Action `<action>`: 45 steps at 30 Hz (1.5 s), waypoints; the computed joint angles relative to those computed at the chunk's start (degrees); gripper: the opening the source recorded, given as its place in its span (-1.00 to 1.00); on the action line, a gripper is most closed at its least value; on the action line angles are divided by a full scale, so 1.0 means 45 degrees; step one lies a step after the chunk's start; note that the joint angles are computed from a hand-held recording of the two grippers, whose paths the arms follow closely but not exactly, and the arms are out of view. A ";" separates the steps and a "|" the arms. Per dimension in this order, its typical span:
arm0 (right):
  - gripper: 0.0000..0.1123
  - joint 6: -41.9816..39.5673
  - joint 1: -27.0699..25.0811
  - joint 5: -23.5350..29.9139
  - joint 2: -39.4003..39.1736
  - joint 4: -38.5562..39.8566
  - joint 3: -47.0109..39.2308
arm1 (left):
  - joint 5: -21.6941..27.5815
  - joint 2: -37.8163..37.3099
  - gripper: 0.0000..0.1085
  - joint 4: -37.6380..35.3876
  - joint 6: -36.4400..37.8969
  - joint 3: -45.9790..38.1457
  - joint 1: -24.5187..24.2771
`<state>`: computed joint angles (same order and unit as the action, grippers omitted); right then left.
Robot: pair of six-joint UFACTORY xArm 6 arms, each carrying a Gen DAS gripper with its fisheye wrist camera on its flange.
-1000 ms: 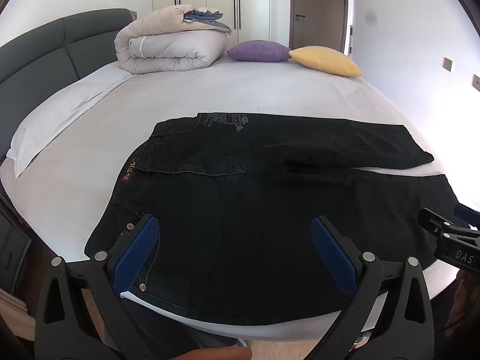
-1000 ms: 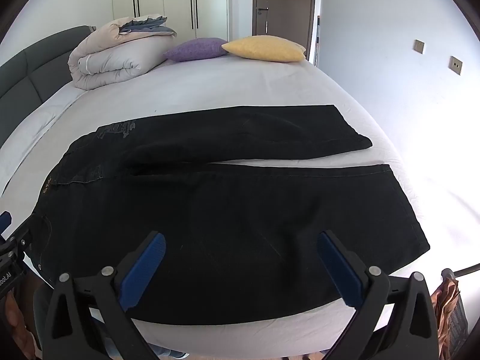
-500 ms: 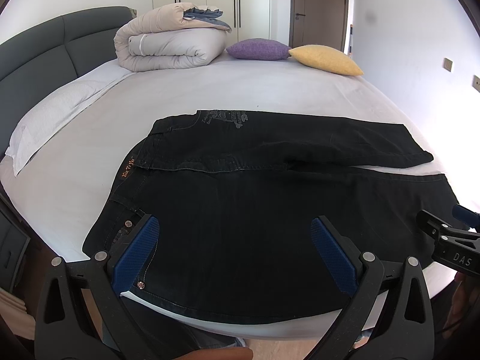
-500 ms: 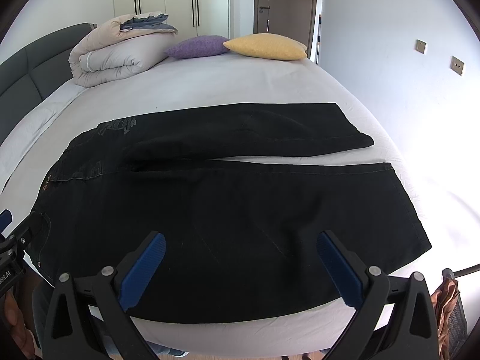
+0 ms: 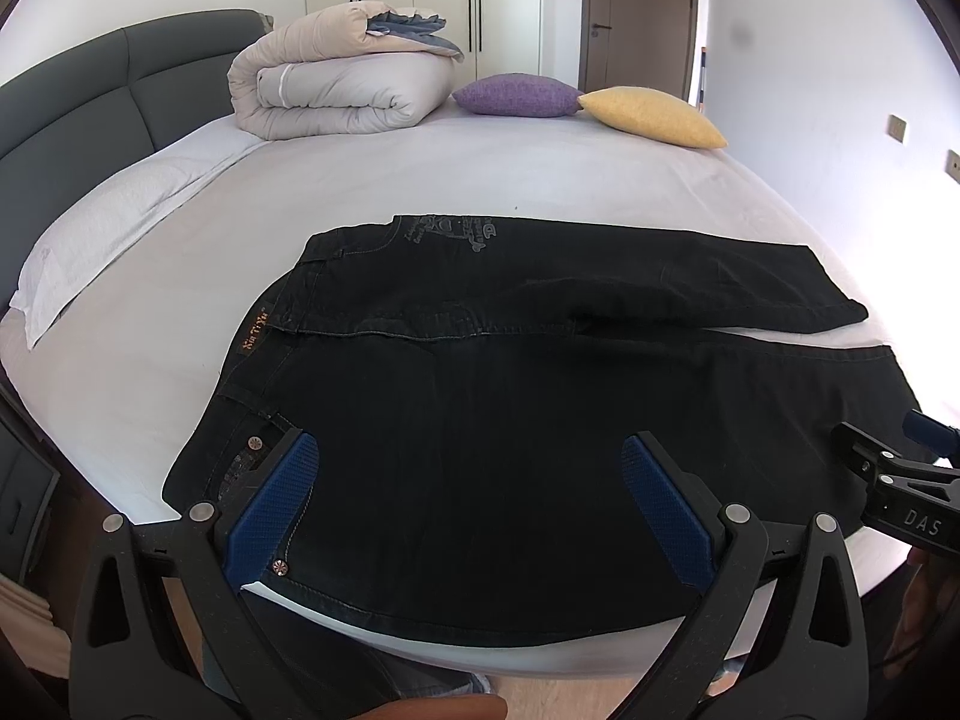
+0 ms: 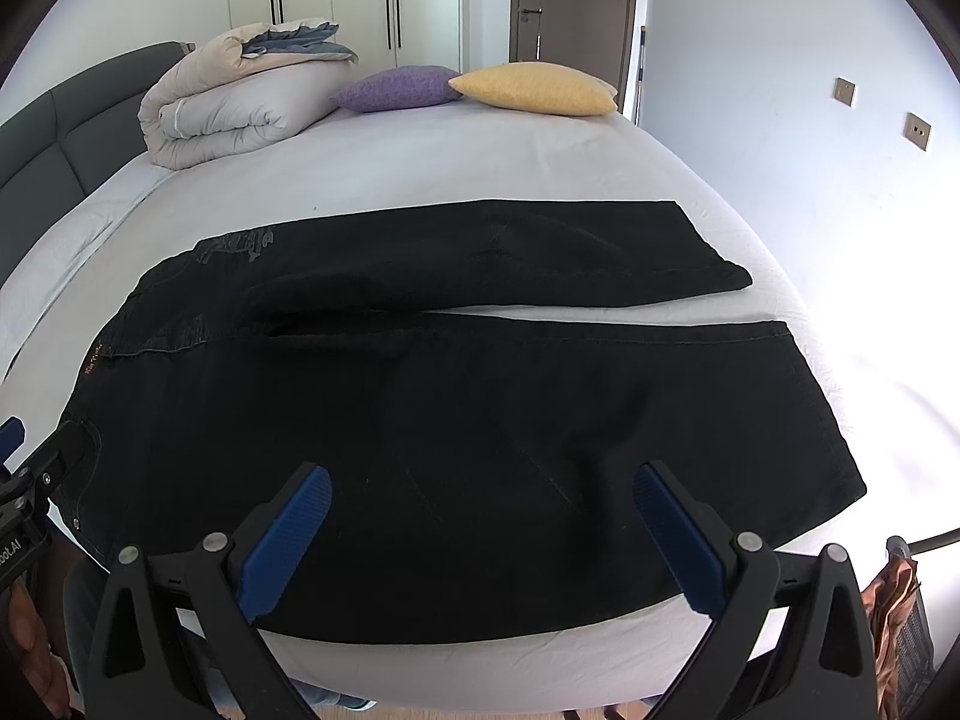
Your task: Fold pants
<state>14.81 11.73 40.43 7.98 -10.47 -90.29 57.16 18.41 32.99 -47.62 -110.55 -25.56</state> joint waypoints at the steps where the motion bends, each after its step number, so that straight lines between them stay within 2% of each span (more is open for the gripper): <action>1: 0.83 0.0056 0.0024 -0.0042 -0.0038 -0.0049 0.0086 | -0.0064 -0.0040 0.90 0.0002 -0.0021 0.0102 0.0017; 30: 0.83 0.0049 0.0075 0.0043 -0.0008 -0.0019 0.0089 | -0.0128 -0.0057 0.90 -0.0025 -0.0082 0.0283 0.0006; 45: 0.83 -0.0379 0.0092 0.0652 0.0595 0.0230 -0.0622 | -0.0110 0.0444 0.90 -0.0985 0.0654 -0.0186 0.0468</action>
